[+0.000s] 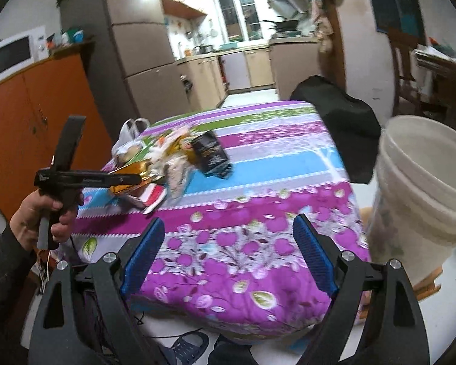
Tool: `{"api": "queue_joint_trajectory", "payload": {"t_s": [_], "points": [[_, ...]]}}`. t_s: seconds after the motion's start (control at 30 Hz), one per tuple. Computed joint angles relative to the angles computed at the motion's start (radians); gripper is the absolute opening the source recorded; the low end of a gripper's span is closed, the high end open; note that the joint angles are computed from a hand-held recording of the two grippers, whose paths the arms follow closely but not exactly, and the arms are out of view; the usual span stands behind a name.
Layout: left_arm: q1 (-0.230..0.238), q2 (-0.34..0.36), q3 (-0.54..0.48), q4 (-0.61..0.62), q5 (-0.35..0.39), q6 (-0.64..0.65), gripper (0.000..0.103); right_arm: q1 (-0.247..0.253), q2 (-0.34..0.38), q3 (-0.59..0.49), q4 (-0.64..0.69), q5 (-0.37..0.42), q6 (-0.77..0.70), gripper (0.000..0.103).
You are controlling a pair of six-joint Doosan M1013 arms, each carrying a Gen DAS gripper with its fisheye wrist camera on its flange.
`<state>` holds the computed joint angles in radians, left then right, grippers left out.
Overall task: Collect trash
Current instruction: 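Grasp the gold wrapper with the left tool while the right tool grasps the white medicine box, then carry the gold wrapper and medicine box to the basin and release both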
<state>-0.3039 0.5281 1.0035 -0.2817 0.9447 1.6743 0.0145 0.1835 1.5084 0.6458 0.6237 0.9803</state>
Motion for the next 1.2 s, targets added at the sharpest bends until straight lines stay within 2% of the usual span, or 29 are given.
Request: {"api": "queue_joint_trajectory", "payload": {"t_s": [0.13,0.27,0.33,0.4,0.47,0.57,0.73,0.8,0.87,0.97,1.2], "points": [[0.014,-0.054,0.074,-0.037,-0.099,-0.022,0.025,0.029,0.029,-0.037,0.022,0.047,-0.073,0.075],[0.033,-0.1,0.133,-0.048,-0.17,-0.053,0.025,0.067,0.078,-0.1,0.05,0.118,-0.165,0.063],[0.043,-0.122,0.16,-0.035,-0.205,-0.088,0.025,0.09,0.106,-0.136,0.042,0.156,-0.199,0.061],[0.061,-0.146,0.189,-0.028,-0.246,-0.137,0.025,0.122,0.138,-0.18,-0.002,0.188,-0.212,0.059],[0.074,-0.156,0.205,-0.023,-0.266,-0.167,0.025,0.151,0.173,-0.226,-0.054,0.224,-0.215,0.051],[0.087,-0.164,0.218,-0.018,-0.269,-0.194,0.025,0.195,0.219,-0.288,-0.155,0.244,-0.207,0.042],[0.093,-0.174,0.232,-0.039,-0.274,-0.173,0.025,0.237,0.268,-0.348,-0.302,0.263,-0.141,0.038],[0.094,-0.175,0.237,-0.043,-0.28,-0.171,0.025,0.243,0.269,-0.346,-0.327,0.249,-0.127,0.034],[0.09,-0.178,0.244,-0.036,-0.29,-0.179,0.025,0.248,0.269,-0.347,-0.347,0.247,-0.1,0.011],[0.079,-0.183,0.255,-0.001,-0.312,-0.204,0.025,0.234,0.238,-0.304,-0.285,0.205,-0.094,0.007],[0.045,-0.214,0.282,0.124,-0.389,-0.293,0.025,0.17,0.148,-0.219,-0.073,0.104,-0.031,0.006]]}}
